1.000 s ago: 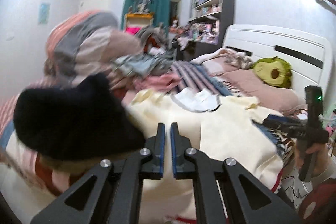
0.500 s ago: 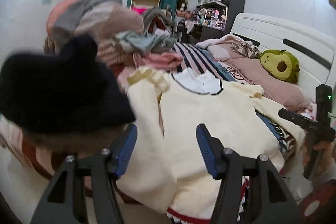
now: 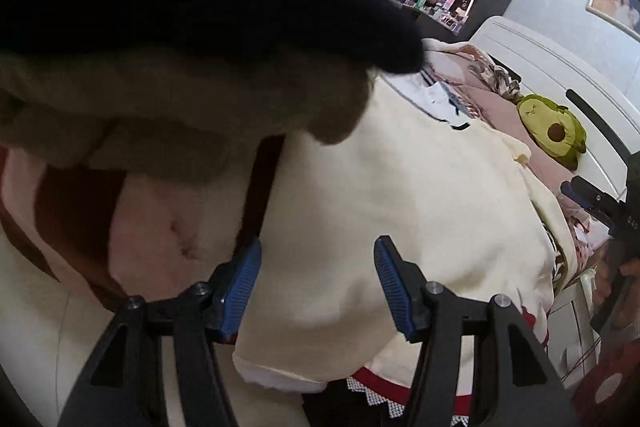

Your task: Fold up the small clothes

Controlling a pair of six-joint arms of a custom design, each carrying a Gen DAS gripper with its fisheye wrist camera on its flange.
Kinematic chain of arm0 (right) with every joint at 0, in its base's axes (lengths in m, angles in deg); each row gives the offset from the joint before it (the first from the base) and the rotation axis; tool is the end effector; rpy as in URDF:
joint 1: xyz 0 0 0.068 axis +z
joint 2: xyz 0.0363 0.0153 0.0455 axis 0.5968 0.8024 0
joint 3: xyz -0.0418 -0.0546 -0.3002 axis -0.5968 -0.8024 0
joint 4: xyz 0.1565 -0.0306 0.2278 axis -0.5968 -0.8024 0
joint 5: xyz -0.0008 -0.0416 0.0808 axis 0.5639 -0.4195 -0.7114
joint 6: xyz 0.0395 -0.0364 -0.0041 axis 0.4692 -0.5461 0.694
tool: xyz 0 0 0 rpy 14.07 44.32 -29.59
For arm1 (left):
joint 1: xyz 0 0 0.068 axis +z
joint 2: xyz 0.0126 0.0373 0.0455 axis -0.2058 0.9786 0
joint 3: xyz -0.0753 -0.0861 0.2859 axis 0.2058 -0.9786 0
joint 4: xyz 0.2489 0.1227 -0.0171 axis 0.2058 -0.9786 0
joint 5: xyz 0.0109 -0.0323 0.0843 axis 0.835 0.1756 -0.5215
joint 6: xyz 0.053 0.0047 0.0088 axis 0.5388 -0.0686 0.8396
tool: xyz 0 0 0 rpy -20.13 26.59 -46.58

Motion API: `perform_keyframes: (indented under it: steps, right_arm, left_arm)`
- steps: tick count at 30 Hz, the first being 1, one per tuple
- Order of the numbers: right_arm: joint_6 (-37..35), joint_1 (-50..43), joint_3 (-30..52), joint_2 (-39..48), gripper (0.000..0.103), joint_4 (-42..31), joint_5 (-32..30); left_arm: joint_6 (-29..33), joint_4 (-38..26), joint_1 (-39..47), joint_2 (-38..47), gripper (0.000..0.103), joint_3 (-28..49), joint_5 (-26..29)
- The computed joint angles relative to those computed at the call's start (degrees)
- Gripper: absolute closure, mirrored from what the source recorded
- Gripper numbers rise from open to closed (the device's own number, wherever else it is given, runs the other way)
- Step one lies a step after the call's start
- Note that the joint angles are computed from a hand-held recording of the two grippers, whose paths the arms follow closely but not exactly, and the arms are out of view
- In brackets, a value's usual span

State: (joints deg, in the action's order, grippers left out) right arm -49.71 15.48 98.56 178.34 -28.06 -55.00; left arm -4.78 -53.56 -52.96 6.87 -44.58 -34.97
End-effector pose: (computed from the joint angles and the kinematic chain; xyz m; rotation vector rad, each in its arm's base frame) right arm 0.2951 -0.0867 0.2243 -0.6891 2.1874 0.5162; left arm 0.1538 -0.1141 0.1103 -0.4903 2.2624 -0.3521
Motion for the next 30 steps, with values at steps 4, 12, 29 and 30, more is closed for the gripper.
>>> perform_keyframes:
  steps: [4,12,29,30]
  right_arm:
    - [1.2,2.1,-0.7,0.4,0.025,1.4,2.0]
    - [1.1,3.0,-0.3,1.7,0.025,1.1,2.1]
    - [-8.5,-10.2,12.9,13.0,0.025,-13.2,-11.6]
    - [-9.2,-11.3,14.5,14.4,0.025,-14.6,-12.4]
  left_arm:
    - [0.9,3.0,1.3,3.7,0.060,0.3,0.3]
    - [-1.8,-7.6,-1.5,2.9,0.102,6.4,-2.9]
    - [14.3,-36.2,-12.1,10.5,0.103,45.8,-17.0]
    - [16.1,-34.9,-11.9,12.8,0.103,47.9,-15.4]
